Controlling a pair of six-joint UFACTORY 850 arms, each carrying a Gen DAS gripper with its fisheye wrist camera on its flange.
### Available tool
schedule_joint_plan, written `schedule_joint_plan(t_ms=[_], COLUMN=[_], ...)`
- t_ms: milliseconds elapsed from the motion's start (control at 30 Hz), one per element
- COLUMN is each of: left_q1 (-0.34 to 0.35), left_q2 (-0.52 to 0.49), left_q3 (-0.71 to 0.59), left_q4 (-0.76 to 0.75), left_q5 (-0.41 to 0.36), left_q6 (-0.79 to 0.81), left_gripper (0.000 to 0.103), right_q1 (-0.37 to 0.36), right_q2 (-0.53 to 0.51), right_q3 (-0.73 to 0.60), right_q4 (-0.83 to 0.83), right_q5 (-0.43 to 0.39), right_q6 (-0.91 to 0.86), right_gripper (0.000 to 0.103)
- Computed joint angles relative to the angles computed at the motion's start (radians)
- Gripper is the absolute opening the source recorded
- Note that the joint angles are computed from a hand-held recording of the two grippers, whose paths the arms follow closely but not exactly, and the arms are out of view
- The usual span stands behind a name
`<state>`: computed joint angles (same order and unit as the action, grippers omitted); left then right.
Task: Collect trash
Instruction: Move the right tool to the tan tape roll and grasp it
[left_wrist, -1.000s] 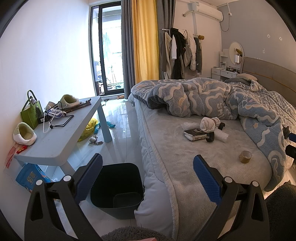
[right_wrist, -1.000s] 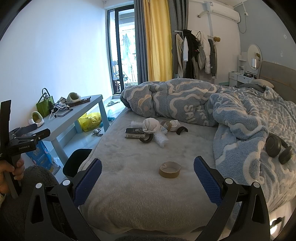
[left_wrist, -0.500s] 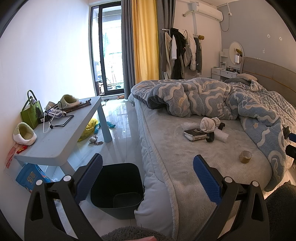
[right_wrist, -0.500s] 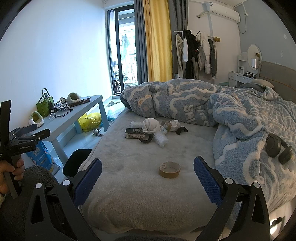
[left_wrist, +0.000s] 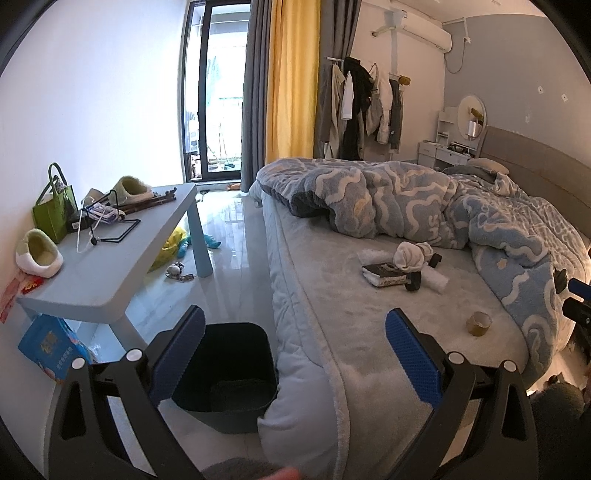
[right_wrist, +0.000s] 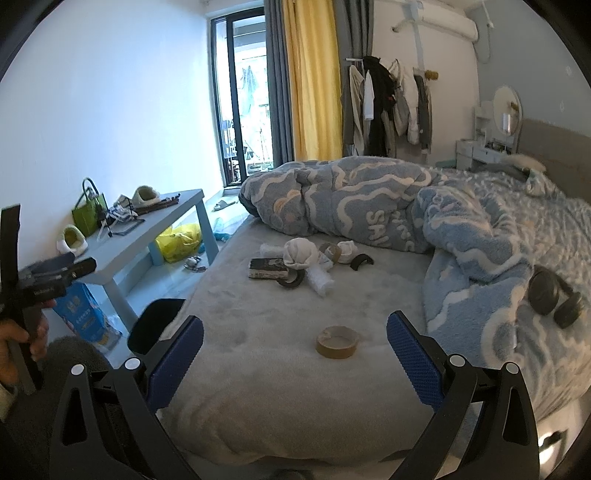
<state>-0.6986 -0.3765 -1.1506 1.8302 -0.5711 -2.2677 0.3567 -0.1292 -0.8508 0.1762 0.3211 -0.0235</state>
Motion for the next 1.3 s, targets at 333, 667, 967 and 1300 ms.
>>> schedule_joint_plan(t_ms=[333,667,967,1300], left_q1=[0.022,0.058,0.077,0.090], left_q2=[-0.044,-0.119,-0.208,-0.340], left_q3=[-0.069,-0.155,-0.276,-0.452], left_q4=[0.008,0.151,0.148,-0.075], left_q5=[0.050,0.171,0.247,0.348], left_q6=[0.046,-0.046,0.036,0.290], left_gripper=[0.100,0.099,0.088,0.079], right_q1=[-0.019,-0.028,-0.065,-0.086], right_q2=[-0.080,-0.214,-0.323,-0.420], right_q3=[-0.060,-0.154,-0.230,-0.308], right_q4=[-0.136,0.110,0.105,-0.078], right_q5=[-0.051,-0.085,-0.084,-0.122], right_q6=[0.151,-0.111,-0.096,0.049], right_gripper=[0.100,0.100,0.100,0.084])
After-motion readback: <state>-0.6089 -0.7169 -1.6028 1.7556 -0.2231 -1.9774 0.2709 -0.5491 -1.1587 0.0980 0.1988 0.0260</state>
